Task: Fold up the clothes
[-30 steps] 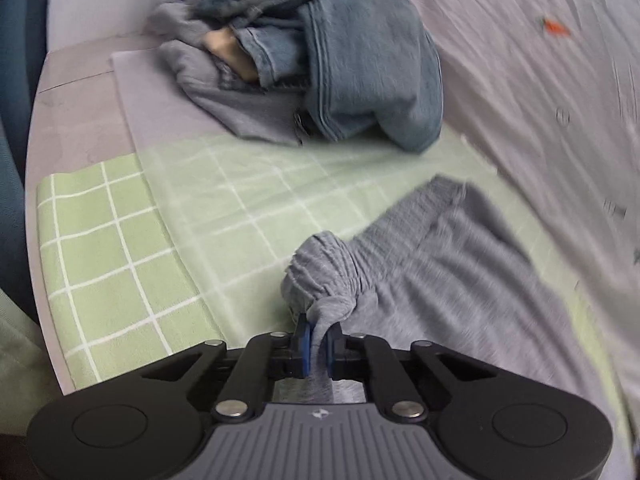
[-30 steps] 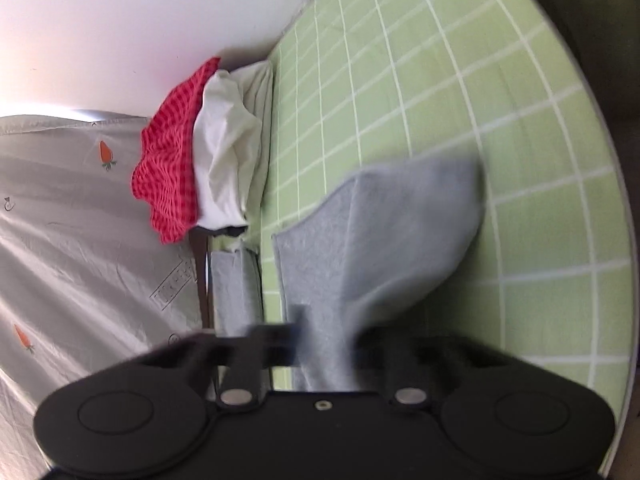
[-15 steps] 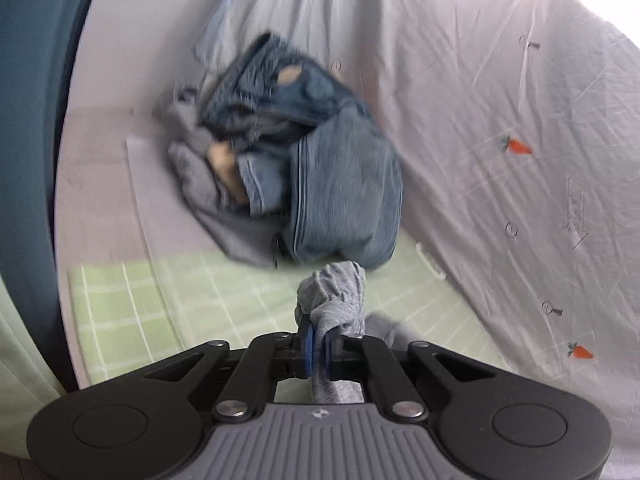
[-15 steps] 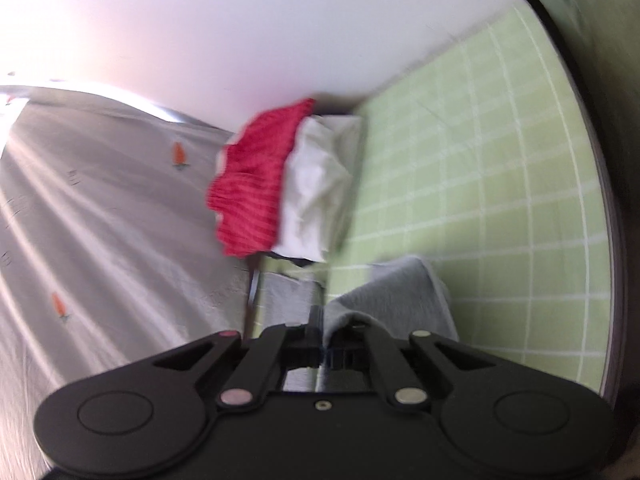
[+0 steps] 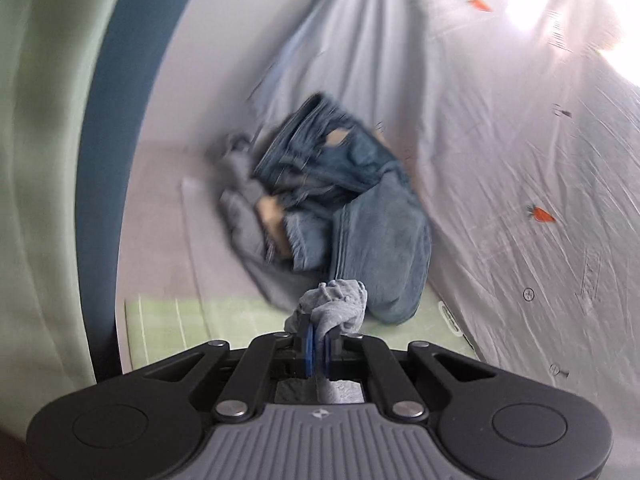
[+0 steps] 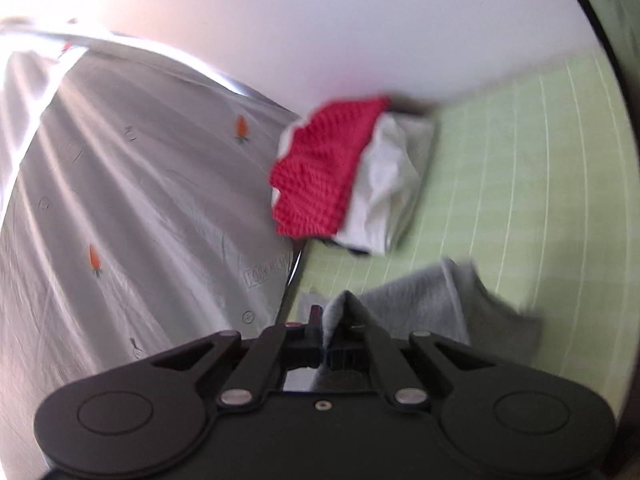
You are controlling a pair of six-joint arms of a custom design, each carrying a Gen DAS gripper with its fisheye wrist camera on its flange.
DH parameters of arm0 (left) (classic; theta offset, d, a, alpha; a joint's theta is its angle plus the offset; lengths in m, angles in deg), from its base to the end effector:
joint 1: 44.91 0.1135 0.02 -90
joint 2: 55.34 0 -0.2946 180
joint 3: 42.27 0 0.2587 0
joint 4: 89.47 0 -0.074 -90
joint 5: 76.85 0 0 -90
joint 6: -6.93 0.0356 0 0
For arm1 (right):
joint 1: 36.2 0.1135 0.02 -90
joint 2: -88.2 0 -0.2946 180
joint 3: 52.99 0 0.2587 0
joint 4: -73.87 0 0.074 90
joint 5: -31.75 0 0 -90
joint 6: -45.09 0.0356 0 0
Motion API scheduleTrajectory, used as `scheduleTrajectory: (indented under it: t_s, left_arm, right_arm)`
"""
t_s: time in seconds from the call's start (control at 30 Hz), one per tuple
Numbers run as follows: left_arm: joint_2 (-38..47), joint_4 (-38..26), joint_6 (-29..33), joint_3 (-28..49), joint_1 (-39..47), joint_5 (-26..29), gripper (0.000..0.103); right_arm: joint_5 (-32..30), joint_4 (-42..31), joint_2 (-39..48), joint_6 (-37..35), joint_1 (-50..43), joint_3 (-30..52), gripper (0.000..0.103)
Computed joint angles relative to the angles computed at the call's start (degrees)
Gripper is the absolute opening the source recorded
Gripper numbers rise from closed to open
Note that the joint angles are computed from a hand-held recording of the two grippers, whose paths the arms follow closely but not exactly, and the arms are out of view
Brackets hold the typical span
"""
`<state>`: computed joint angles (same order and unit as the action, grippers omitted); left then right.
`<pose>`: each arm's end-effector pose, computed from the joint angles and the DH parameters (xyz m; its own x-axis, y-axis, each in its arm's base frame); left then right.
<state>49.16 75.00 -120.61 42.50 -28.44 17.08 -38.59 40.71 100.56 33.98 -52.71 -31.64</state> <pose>0.4099 0.1186 0.2482 -0.2993 -0.7224 -0.6234 -0.5190 0.6715 -0.5289 0.0789 -0.0359 0.1730 0.4757 0.8228 -0.3110 0.4935 0.0430 0.8687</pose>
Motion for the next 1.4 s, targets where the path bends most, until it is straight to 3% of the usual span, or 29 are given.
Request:
scheduleTrajectory:
  t_s: [0.07,0.23,0.43,0.53,0.63,0.7,0.73,0.77,0.8,0.87,0.93,0.97,1.17,1.3,1.4]
  left_arm:
    - [0.1,0.1,-0.5,-0.6,-0.2,-0.4,0.005]
    - [2.1,0.6,-4.5,1.4,-1.1,-1.2,0.005]
    - [8.5,-4.1,-3.4,11.4,-5.3,-3.3,0.005]
    - [14.2,-7.6,-3.1,20.0,-7.8,-5.2,0.005]
    - [23.4,-10.4,-3.6,32.3,-10.6,-8.2,0.006]
    - [32.0,-17.2,-4.8,46.0,-12.4,-10.6,0.019]
    - [36.2,-21.2,-4.7,53.2,-12.9,-10.6,0.030]
    - [40.1,-26.2,-4.6,60.4,-13.5,-11.1,0.033]
    - [43.6,-31.1,-4.5,67.1,-14.0,-11.3,0.035]
    - [46.0,-35.2,-3.6,71.8,-15.0,-11.6,0.054]
    - [43.0,-32.9,-1.5,65.4,-16.1,-13.4,0.065]
    - [42.1,-33.4,-0.3,63.9,-16.7,-14.1,0.065]
    - [37.4,-35.1,11.7,54.2,-21.1,-13.0,0.066]
    - [37.4,-36.0,17.2,52.3,-24.9,-10.6,0.068]
    - [38.7,-37.1,19.7,53.6,-27.3,-9.0,0.069]
  right_arm:
    - [-1.2,5.3,3.3,2.2,-1.0,-2.0,0.001]
    - [-7.1,19.9,16.6,-1.4,-7.5,-2.4,0.001]
    - [-10.8,43.2,46.2,-8.2,-11.9,5.1,0.001]
    - [-10.0,48.5,61.9,-11.3,-10.7,15.0,0.001]
    - [-10.9,45.7,79.3,-16.6,-9.5,31.7,0.001]
    - [-14.7,40.6,91.6,-19.8,-9.8,45.8,0.007]
    - [-15.9,36.9,97.2,-22.4,-9.6,53.0,0.016]
    - [-17.0,32.9,102.6,-25.7,-9.2,60.2,0.049]
    - [-16.6,26.9,107.0,-28.1,-8.5,67.3,0.058]
    - [-15.0,21.4,110.7,-30.5,-6.6,72.8,0.055]
    - [-13.0,23.0,110.2,-31.6,-5.0,69.5,0.064]
    - [-11.0,23.1,109.3,-31.6,-4.2,67.1,0.069]
    - [-0.9,22.5,103.4,-27.6,-1.3,51.4,0.071]
    - [-1.3,23.9,101.5,-23.0,-2.1,44.8,0.074]
    - [-1.9,28.5,100.6,-24.8,-2.3,41.3,0.072]
